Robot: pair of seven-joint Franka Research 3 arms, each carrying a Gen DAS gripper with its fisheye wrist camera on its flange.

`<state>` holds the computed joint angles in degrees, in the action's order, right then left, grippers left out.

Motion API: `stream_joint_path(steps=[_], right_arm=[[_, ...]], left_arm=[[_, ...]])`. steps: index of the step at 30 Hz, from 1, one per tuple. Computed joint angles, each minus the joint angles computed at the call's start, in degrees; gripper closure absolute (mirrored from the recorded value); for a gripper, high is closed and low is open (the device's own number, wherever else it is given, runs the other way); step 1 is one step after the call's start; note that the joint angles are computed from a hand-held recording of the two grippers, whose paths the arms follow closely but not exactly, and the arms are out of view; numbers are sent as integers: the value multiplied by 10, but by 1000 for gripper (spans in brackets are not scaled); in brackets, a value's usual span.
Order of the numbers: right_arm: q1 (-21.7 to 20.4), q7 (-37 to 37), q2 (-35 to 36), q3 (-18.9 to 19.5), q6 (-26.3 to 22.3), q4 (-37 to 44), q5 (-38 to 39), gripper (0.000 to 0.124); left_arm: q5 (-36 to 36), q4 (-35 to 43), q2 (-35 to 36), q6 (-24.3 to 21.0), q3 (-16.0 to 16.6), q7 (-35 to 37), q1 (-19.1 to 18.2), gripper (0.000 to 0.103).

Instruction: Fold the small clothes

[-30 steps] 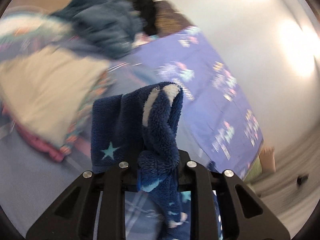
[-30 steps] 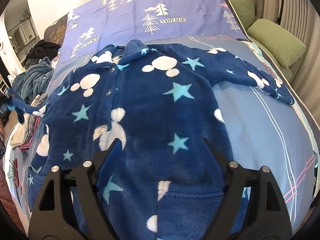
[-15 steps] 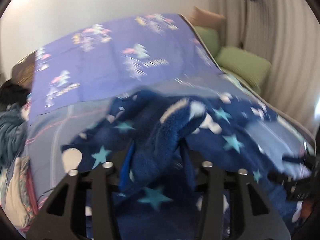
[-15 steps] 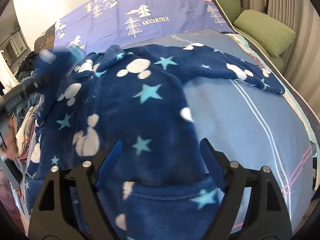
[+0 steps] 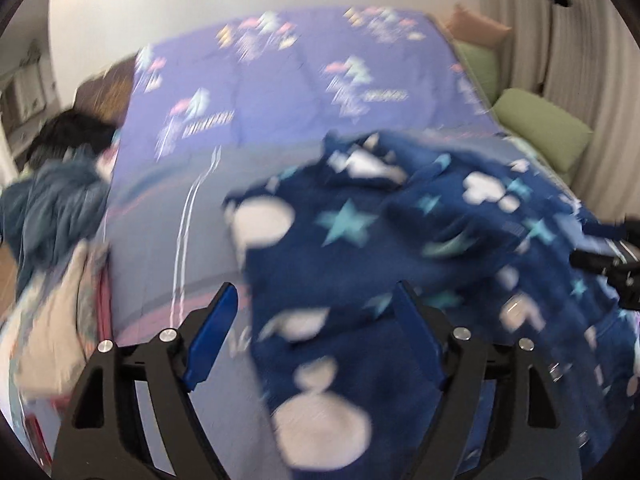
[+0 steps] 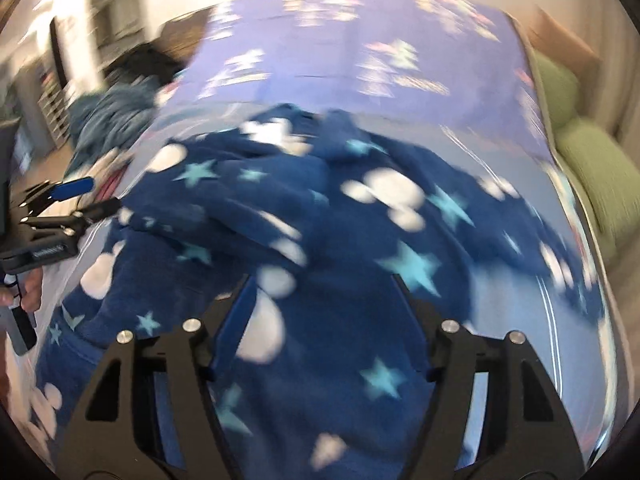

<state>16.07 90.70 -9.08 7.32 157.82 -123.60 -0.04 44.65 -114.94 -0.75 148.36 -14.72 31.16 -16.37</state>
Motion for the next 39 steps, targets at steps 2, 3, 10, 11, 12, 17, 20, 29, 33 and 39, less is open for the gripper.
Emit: stream_joint_path(steps=[2, 3, 10, 11, 12, 17, 20, 29, 33, 39], right_arm=[[5, -6, 37, 10, -7, 37, -28, 56], [9, -5, 62, 14, -16, 64, -50, 56], [71, 60, 188, -15, -95, 210, -155, 77], [80, 74, 200, -24, -110, 227, -168, 108], [91, 84, 207, -38, -125, 242, -166, 111], [22, 104, 138, -38, -28, 159, 65, 112], [-24, 79, 103, -57, -57, 106, 224, 80], [-59, -41, 84, -64, -114, 83, 364, 66], [-48, -17, 130, -56, -117, 143, 253, 52], [-25, 65, 216, -61, -150, 241, 134, 114]], left_arm=[[-21, -9, 1, -8, 3, 12, 2, 23], [-21, -7, 6, -18, 2, 14, 2, 23], [-35, 17, 38, -67, 9, 42, -1, 23], [-28, 28, 46, -82, 10, 38, -4, 23], [-13, 42, 55, -106, 11, 28, -8, 23], [4, 50, 60, -159, 22, -23, -12, 17], [-18, 7, 34, -111, 27, -52, 3, 15], [10, 13, 33, -115, 15, -68, 3, 15], [4, 41, 52, -127, 12, -21, -4, 15], [35, 95, 95, -175, 19, 9, -27, 15]])
